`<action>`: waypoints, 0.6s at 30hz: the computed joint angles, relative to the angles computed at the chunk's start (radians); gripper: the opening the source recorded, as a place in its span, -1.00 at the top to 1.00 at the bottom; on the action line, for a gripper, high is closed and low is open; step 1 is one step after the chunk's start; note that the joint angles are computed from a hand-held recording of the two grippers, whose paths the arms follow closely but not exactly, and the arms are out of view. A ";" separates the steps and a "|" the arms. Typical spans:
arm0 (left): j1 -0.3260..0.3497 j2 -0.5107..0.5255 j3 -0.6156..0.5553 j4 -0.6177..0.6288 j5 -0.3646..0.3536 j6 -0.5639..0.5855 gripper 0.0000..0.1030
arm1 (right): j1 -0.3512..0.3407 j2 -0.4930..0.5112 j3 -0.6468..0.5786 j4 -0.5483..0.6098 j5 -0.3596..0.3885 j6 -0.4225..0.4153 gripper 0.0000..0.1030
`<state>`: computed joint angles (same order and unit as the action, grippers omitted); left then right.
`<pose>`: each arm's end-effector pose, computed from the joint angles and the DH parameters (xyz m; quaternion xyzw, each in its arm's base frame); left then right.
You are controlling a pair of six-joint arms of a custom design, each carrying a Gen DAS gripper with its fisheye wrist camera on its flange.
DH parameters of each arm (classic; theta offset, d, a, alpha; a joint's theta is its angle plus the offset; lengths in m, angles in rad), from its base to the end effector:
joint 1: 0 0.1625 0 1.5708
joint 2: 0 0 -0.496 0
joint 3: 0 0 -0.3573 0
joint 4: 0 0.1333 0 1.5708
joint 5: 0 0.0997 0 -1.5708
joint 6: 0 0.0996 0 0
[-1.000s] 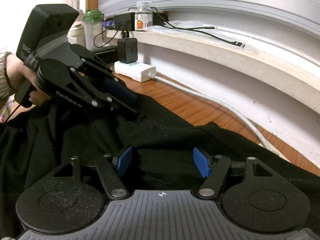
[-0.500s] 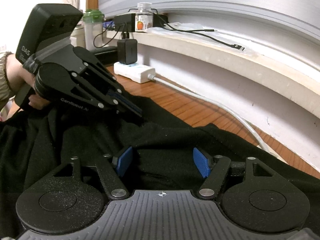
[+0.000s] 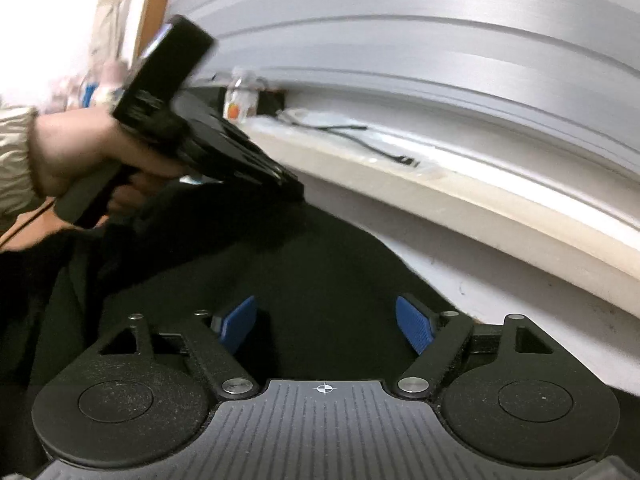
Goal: Fold clothes
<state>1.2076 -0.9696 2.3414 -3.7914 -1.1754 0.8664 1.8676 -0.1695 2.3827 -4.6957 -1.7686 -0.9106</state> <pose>-0.0122 -0.5153 0.2354 0.4493 0.7766 -0.3465 0.2739 0.2296 -0.3618 -0.0209 0.4714 -0.7602 0.3908 0.2169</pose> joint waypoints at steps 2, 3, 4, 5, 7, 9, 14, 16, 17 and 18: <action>0.018 -0.029 0.006 0.018 -0.007 -0.019 0.57 | 0.013 0.003 -0.010 0.022 -0.021 -0.022 -0.56; 0.026 -0.046 0.011 0.026 -0.007 -0.023 0.41 | 0.017 0.004 -0.014 0.032 -0.027 -0.032 -0.57; 0.031 -0.063 0.019 0.035 -0.005 -0.025 0.23 | 0.019 0.003 -0.016 0.041 -0.029 -0.037 -0.57; 0.033 -0.079 0.032 0.047 -0.002 -0.022 0.15 | 0.021 0.001 -0.019 0.051 -0.030 -0.039 -0.57; 0.038 -0.112 0.056 0.072 0.005 -0.017 -0.04 | 0.022 -0.005 -0.020 0.072 -0.032 -0.029 -0.57; 0.035 -0.125 0.077 0.096 0.047 -0.009 -0.12 | 0.021 -0.014 -0.020 0.096 -0.037 -0.007 -0.57; 0.045 -0.104 0.108 0.066 0.113 0.040 0.00 | 0.020 -0.042 -0.036 0.177 -0.054 0.051 -0.58; 0.051 -0.090 0.108 0.026 0.117 0.048 0.05 | 0.021 -0.042 -0.038 0.181 -0.059 0.060 -0.58; 0.044 -0.069 0.122 -0.039 0.132 0.082 0.05 | 0.024 -0.040 -0.039 0.178 -0.065 0.057 -0.59; 0.036 -0.053 0.135 -0.090 0.143 0.101 0.05 | 0.028 -0.035 -0.040 0.172 -0.073 0.049 -0.60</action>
